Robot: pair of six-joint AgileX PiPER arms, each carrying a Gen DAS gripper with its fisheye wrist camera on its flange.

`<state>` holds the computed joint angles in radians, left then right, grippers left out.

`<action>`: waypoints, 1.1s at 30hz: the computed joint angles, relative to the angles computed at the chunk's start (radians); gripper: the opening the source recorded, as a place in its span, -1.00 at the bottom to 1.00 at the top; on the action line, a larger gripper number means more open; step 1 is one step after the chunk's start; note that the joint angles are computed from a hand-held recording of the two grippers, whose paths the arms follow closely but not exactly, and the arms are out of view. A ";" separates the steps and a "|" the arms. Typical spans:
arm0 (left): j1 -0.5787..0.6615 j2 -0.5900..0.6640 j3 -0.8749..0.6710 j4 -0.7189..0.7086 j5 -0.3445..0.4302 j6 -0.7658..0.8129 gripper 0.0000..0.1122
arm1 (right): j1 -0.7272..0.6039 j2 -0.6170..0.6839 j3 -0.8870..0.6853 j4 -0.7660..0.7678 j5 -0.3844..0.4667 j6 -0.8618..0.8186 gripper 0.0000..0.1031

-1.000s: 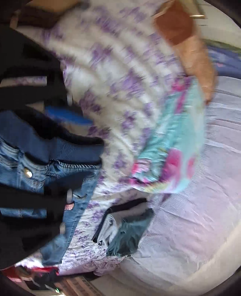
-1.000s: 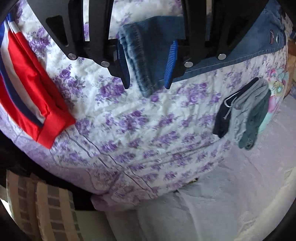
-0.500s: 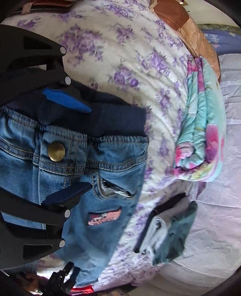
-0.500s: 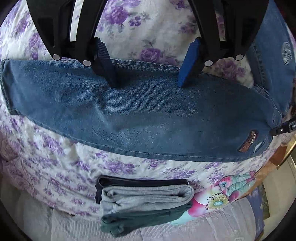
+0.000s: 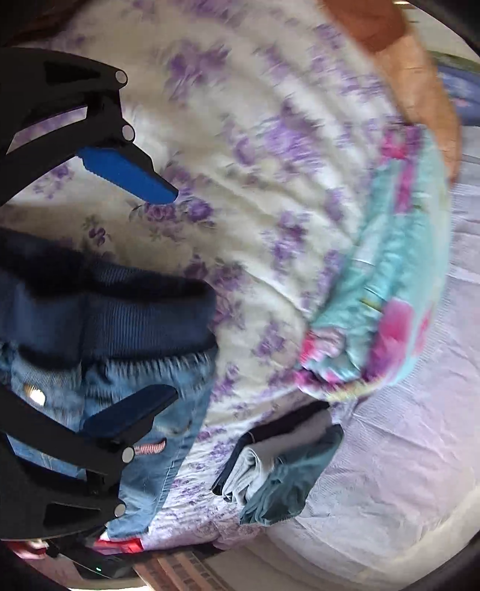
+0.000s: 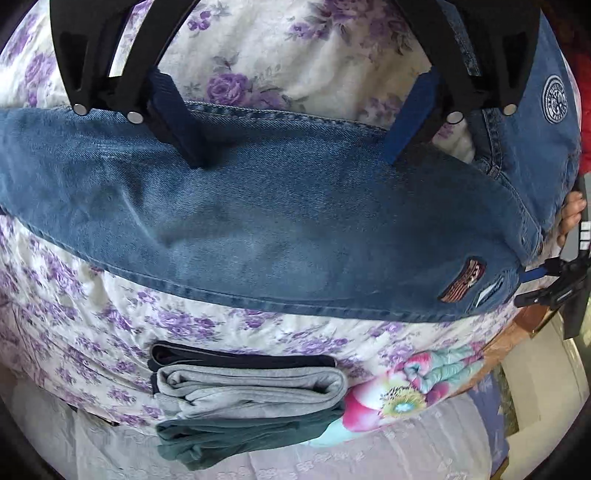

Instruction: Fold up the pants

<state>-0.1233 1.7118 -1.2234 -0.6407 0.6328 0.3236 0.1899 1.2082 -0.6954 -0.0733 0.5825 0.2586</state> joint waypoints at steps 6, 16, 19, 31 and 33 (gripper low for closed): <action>0.048 0.063 -0.029 -0.133 0.064 0.145 0.74 | -0.032 0.018 -0.028 0.050 0.041 -0.110 0.93; 0.046 0.063 -0.020 -0.157 0.054 0.166 0.75 | -0.052 -0.064 -0.079 0.184 -0.009 -0.313 0.93; 0.043 0.053 -0.008 -0.145 0.045 0.157 0.75 | -0.056 0.043 -0.206 0.226 0.029 -0.475 0.93; 0.076 0.070 -0.014 -0.308 0.098 0.335 0.70 | -0.244 0.451 -0.518 0.533 0.220 -1.038 0.30; 0.082 0.091 -0.037 -0.338 0.137 0.379 0.22 | -0.269 0.487 -0.542 0.563 0.249 -1.081 0.30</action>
